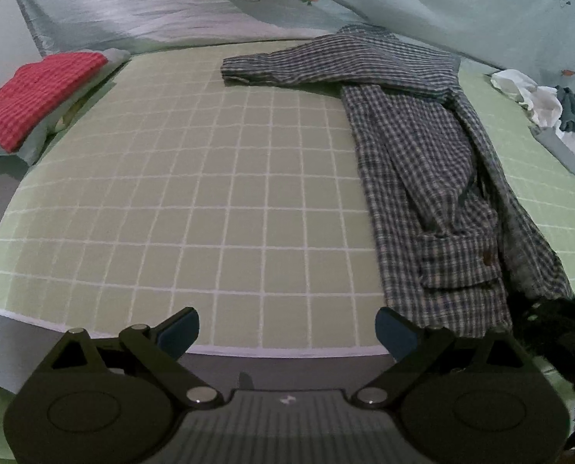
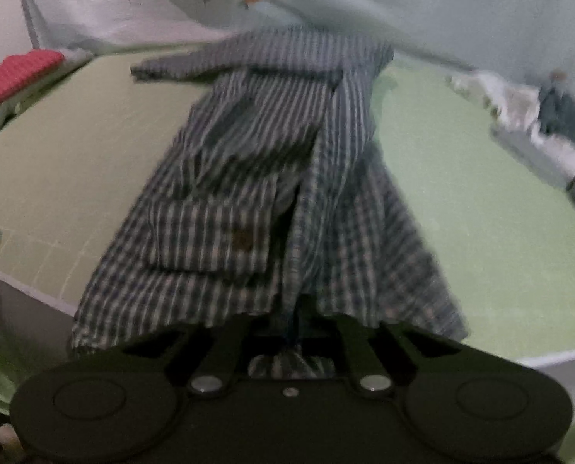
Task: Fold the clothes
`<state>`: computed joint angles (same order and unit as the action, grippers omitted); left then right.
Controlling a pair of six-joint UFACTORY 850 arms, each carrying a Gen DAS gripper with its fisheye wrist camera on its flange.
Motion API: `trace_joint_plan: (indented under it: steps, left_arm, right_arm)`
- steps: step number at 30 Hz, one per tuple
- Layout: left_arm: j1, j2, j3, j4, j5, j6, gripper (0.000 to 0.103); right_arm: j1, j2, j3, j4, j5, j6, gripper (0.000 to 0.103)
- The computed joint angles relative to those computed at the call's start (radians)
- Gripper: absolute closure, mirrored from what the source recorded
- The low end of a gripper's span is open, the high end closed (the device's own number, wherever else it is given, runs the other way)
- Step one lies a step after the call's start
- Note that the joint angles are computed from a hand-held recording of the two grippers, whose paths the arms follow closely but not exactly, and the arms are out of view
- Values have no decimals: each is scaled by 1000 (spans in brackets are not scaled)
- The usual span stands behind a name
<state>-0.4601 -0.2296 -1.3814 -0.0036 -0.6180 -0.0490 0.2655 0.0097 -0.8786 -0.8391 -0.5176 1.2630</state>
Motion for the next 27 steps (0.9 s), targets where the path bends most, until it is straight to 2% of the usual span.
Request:
trace_joint_plan:
  steps: [2,4,6,9,12,13,17,19,20,21,27]
  left_arm:
    - [5,0,1,3,-4,-5,6]
    - [2,-5,-5,9,-12,-18,6]
    - [-4,-14,-13,5,-19,-17,6]
    - [-17,-30,-30,-2,-27,-12,6]
    - [-38,-52,-56,-2,-35,-12,6]
    - [-48,-61,-66,2,-38,-17,6]
    - [-92,-96,-107,31,-47,-58,6]
    - [-114,-116,-131,42,-56,-74,6]
    - [-123,-123,-139,45,-59,-80,6]
    - [-131,-130,-144,45,-61,-81,6]
    - [-166,-167,-163,47,-99,-90,6]
  right_arm:
    - [-7,0,5,38,22,-24,69]
    - [-16,7,13,64,46,-38,63]
    - [-27,30,30,58,82,-20,50]
    - [-39,76,63,-45,128,102,41]
    - [-52,119,91,-232,129,294,27]
    - [-61,131,99,-287,130,351,26]
    - [-121,156,115,-355,123,426,28]
    - [-168,165,126,-320,145,419,43]
    - [-198,169,132,-272,169,399,60]
    - [-224,177,145,-230,196,389,68]
    - [-332,253,253,11,344,349,72]
